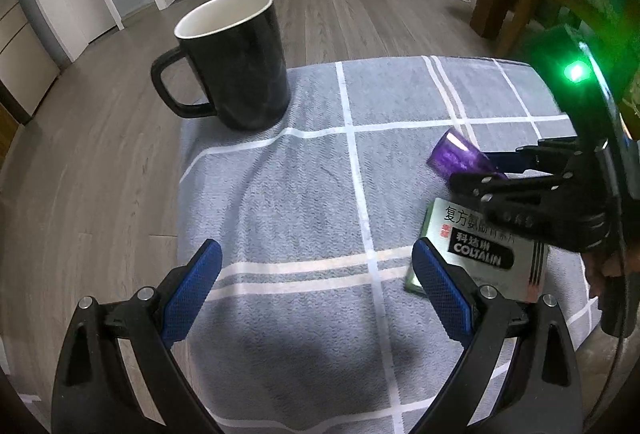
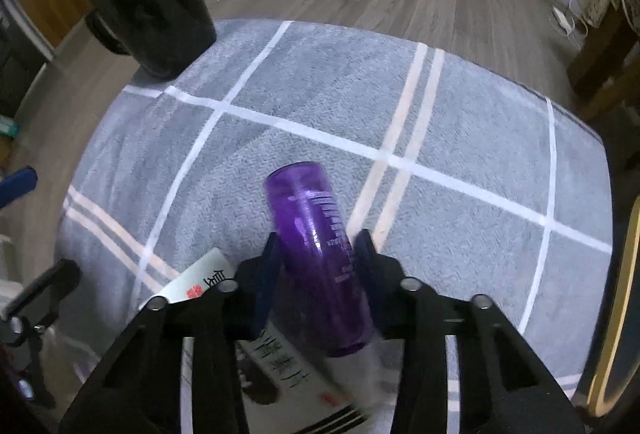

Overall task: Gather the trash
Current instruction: 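Grasp the purple spray bottle with the right gripper, then grasp the large Coltalin box with the left gripper while the right lifts the bottle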

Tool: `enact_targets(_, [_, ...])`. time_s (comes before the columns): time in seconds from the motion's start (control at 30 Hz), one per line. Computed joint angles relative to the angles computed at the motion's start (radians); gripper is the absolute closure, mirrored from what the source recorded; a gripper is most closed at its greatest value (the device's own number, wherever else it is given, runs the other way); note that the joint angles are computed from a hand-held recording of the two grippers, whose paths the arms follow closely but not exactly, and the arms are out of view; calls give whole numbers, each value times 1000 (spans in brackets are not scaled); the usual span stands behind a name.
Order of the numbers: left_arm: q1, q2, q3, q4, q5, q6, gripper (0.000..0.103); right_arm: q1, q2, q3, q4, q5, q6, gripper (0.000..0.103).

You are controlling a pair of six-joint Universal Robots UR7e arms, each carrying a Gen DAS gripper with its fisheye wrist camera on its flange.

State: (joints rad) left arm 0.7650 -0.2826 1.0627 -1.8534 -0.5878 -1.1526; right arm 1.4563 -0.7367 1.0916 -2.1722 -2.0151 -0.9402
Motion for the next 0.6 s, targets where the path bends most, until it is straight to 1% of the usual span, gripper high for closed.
enact_targets(0.17, [-3,25,-39,-14,-5,31,9,7,-29,-27,-12,21,13,68])
enact_targets(0.23, [-8,38,-53,-41,-11,37,9,13,-43,-39,-13,28,14,69])
enact_targets(0.3, [-13,56,-73,-79,-28,36,9,17,-64,-66,13,46,26,70])
enact_targets(0.4, [-23,98,-132,-80,-35,5,9,17,-89,-106,53,79,32,70])
enact_targets(0.47, [-32,145,-218,11,-21,-61,6,15,-107,-128,78,92,30,70])
enact_targets(0.5, [-34,161,-244,32,-18,-81,6,12,-119,-129,80,94,22,70])
enact_targets(0.53, [-36,180,-275,53,-18,-100,6,6,-134,-122,71,95,5,70])
enact_targets(0.6, [-41,231,-363,142,-14,-157,6,-5,-157,-108,61,93,-12,70])
